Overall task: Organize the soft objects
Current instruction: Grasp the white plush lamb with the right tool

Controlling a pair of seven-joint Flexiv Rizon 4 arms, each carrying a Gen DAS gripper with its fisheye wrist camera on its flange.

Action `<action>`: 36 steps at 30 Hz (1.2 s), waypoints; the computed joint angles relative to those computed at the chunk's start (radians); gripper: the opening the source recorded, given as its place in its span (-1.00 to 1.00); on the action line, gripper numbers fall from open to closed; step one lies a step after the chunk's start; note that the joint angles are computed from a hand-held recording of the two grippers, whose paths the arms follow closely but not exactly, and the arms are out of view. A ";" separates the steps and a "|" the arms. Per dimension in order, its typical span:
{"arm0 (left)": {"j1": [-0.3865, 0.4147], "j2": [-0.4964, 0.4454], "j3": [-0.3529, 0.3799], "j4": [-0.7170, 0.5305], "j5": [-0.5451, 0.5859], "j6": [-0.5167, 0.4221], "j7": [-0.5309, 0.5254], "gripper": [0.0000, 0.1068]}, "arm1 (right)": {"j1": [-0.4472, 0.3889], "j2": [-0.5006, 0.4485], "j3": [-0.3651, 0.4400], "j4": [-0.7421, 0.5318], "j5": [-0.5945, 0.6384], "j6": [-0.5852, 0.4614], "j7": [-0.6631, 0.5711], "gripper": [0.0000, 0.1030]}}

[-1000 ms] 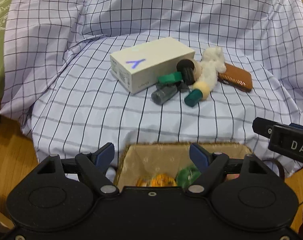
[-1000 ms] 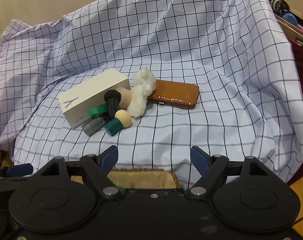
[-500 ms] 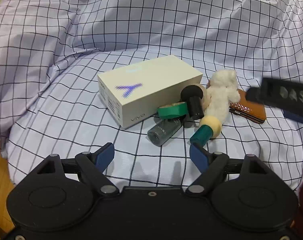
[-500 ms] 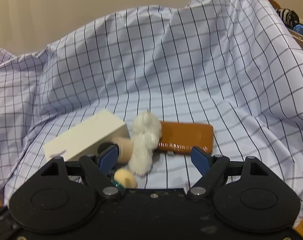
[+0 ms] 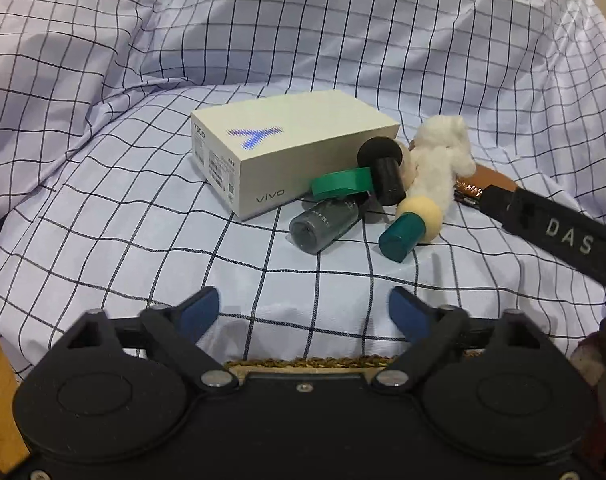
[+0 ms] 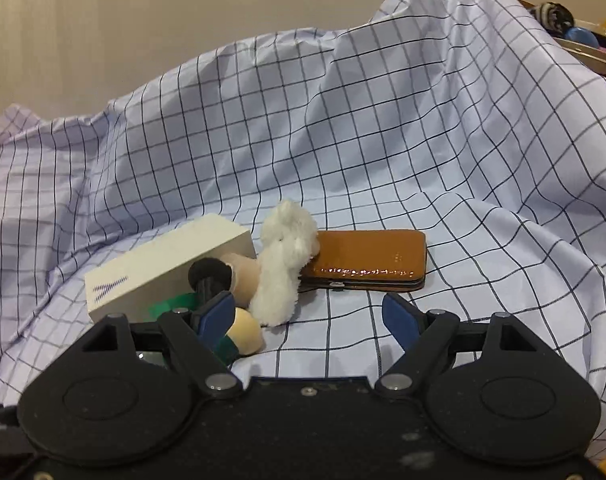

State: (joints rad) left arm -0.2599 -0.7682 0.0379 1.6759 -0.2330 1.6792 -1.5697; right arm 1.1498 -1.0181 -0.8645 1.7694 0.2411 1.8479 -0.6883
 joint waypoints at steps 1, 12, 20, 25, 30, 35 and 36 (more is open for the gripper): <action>-0.001 -0.001 0.001 0.006 0.005 0.021 -0.001 0.67 | -0.002 0.003 0.005 0.002 0.006 0.006 0.005 0.56; -0.053 -0.013 0.044 0.046 -0.035 0.132 0.032 0.68 | 0.007 0.020 0.028 0.021 -0.017 0.026 -0.043 0.57; -0.023 -0.024 0.023 -0.013 -0.073 0.036 0.046 0.68 | -0.082 0.078 0.057 -0.104 -0.186 -0.162 -0.075 0.54; -0.016 -0.018 0.028 -0.021 -0.059 -0.047 0.010 0.68 | -0.184 0.083 0.137 -0.202 -0.300 -0.251 -0.048 0.31; 0.025 -0.011 -0.013 -0.028 -0.036 -0.076 -0.010 0.68 | -0.275 0.075 0.226 -0.296 -0.393 -0.351 -0.020 0.15; 0.032 -0.013 -0.014 -0.037 -0.011 -0.097 -0.019 0.68 | -0.372 0.066 0.349 -0.390 -0.456 -0.465 -0.003 -0.28; 0.033 -0.014 -0.014 -0.040 -0.008 -0.105 -0.021 0.68 | -0.391 0.066 0.375 -0.403 -0.463 -0.476 -0.001 -0.33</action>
